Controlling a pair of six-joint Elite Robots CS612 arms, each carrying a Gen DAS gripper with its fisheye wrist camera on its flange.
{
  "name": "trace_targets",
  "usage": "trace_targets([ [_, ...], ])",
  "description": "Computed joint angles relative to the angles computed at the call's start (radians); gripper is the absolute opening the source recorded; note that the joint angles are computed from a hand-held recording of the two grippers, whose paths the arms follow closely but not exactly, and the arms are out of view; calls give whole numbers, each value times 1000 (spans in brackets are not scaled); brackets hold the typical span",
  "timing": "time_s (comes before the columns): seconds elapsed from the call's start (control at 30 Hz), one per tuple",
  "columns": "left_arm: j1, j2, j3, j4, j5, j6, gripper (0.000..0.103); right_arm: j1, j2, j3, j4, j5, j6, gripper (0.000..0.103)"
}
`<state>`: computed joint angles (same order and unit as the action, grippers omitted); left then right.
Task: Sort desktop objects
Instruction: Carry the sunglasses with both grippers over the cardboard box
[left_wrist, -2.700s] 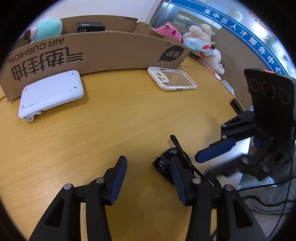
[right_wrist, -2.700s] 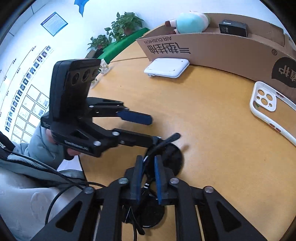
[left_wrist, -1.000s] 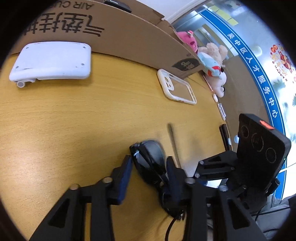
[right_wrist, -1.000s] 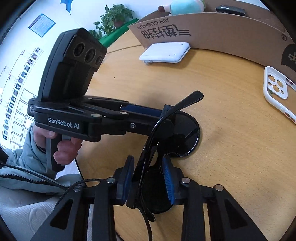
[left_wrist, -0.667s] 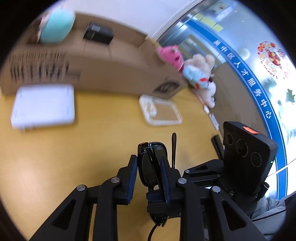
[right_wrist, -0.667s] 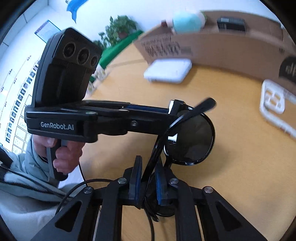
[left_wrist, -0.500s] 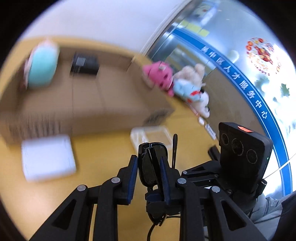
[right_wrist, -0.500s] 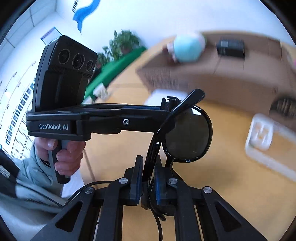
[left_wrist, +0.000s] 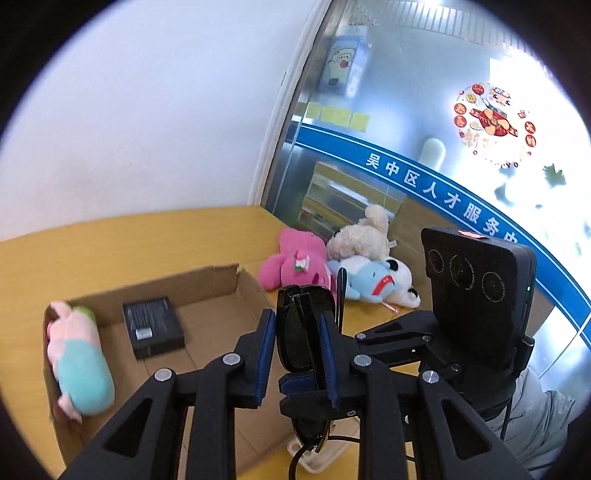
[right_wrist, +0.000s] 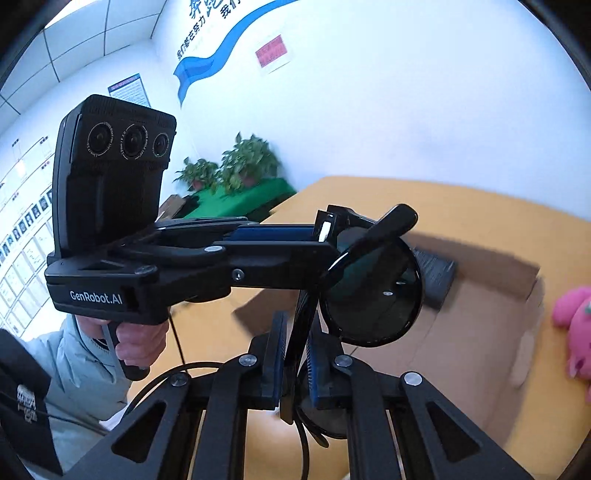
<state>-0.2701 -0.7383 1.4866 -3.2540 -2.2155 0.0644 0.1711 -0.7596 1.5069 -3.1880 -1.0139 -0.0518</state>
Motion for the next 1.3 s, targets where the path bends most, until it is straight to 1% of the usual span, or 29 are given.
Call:
trace_targets([
  [0.1,3,42,-93,64,-15,-18,23,-19,21,-65,65,13,-8,9],
  [0.13,3,60,-128,91,-19,-21,23,-31,22,-71,80,26,-11,9],
  [0.2,3,97,-200,150,-16,-20,23,-47,50,-127,133,45,-7,9],
  [0.3,-1,164,-322,251,-9,-21,23,-65,98,-218,231,54,-11,9],
  [0.37,0,218,-413,327,-15,-30,23,-76,145,-293,299,69,-2,9],
  [0.47,1,316,-578,482,-25,-45,23,-97,223,-408,403,98,20,9],
  [0.53,2,374,-675,576,-24,-54,23,-104,267,-473,468,104,28,9],
  [0.6,2,441,-782,671,-23,-80,23,-111,321,-552,554,114,43,9],
  [0.63,2,464,-818,704,-22,-92,23,-113,348,-592,596,116,50,9],
  [0.73,2,540,-940,823,-14,-125,23,-112,414,-702,734,92,41,9],
  [0.8,0,569,-988,876,-1,-138,23,-109,441,-753,810,73,37,9],
  [0.83,0,583,-1014,904,6,-143,23,-109,469,-809,858,67,37,9],
  [0.9,-3,609,-1062,958,18,-150,22,-106,492,-852,910,47,39,9],
  [0.97,-12,605,-1058,947,52,-137,22,-106,507,-876,934,42,52,9],
  [1.03,-15,610,-1073,964,65,-138,22,-108,512,-882,932,46,69,9],
  [1.1,-19,611,-1079,976,84,-121,22,-105,509,-881,932,24,78,10],
  [1.13,-20,604,-1066,963,87,-120,22,-104,505,-877,932,14,81,11],
  [1.17,-20,599,-1053,949,87,-121,22,-100,501,-873,941,-10,78,19],
  [1.2,-21,588,-1034,930,91,-122,22,-97,497,-869,950,-32,77,32],
  [1.23,-23,577,-1015,912,98,-123,22,-97,491,-859,944,-36,81,36],
  [1.27,-24,564,-994,890,109,-124,26,-97,479,-837,920,-39,92,44],
  [1.3,-26,556,-983,870,119,-129,32,-96,469,-821,904,-53,100,53],
])
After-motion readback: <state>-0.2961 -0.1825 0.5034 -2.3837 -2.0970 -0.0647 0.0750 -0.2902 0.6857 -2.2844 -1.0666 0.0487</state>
